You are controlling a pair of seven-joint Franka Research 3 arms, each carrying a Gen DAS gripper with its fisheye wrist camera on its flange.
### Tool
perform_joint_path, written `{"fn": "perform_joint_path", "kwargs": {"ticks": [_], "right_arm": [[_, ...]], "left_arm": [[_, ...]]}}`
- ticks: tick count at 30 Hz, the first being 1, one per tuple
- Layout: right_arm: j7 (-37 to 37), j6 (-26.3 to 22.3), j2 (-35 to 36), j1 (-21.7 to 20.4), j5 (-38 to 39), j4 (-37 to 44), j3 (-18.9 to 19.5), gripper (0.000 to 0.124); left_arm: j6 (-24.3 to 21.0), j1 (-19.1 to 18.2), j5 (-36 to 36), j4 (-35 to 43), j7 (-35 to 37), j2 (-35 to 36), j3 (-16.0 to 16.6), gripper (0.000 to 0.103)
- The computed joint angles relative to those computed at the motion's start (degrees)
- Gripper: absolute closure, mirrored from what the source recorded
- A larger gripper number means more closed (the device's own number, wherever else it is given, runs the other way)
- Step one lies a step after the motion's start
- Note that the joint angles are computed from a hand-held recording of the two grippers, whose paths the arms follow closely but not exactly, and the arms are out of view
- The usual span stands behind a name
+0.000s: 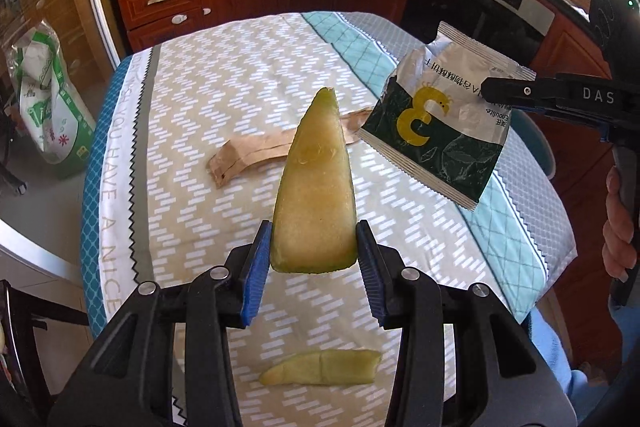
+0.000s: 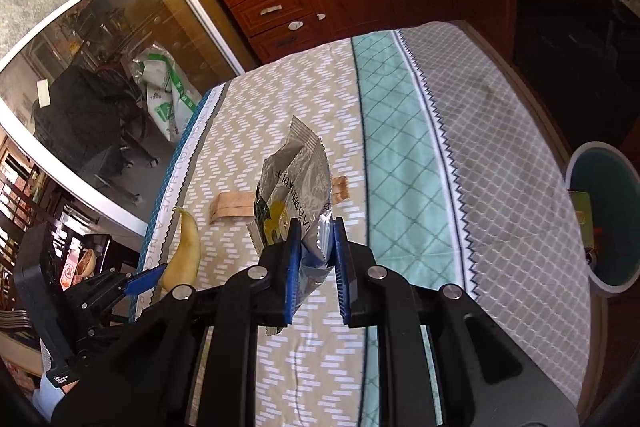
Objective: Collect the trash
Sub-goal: 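Lift melon rind and snack bag and carry them toward the bin, then hold both items over the teal bin and open both grippers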
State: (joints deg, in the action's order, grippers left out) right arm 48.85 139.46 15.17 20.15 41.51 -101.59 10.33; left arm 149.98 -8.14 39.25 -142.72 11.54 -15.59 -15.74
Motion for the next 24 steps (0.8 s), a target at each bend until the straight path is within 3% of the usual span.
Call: {"fn": "perform_joint_path", "kwargs": {"ticks": [10,18,24], "right_arm": [[0.8,2.6,2.7,-6.1,0.7,5.0,-3.5,0.109],[7.3,4.2,8.1,-11.8,-3.7,11.6,-6.5,0.109],[12.1,6.5,11.2,-14.7,-8.1,14.8,-7.6,0.109]], "left_arm": [[1.5,-2.8,3.4,19.4,5.3,16.5,1.1,0.060],[2.0,-7.7,-3.8,42.5,20.8,35.7,3.3,0.060],[-1.6,-10.6,-11.6,61.1,33.5,49.3,3.4,0.060]]}}
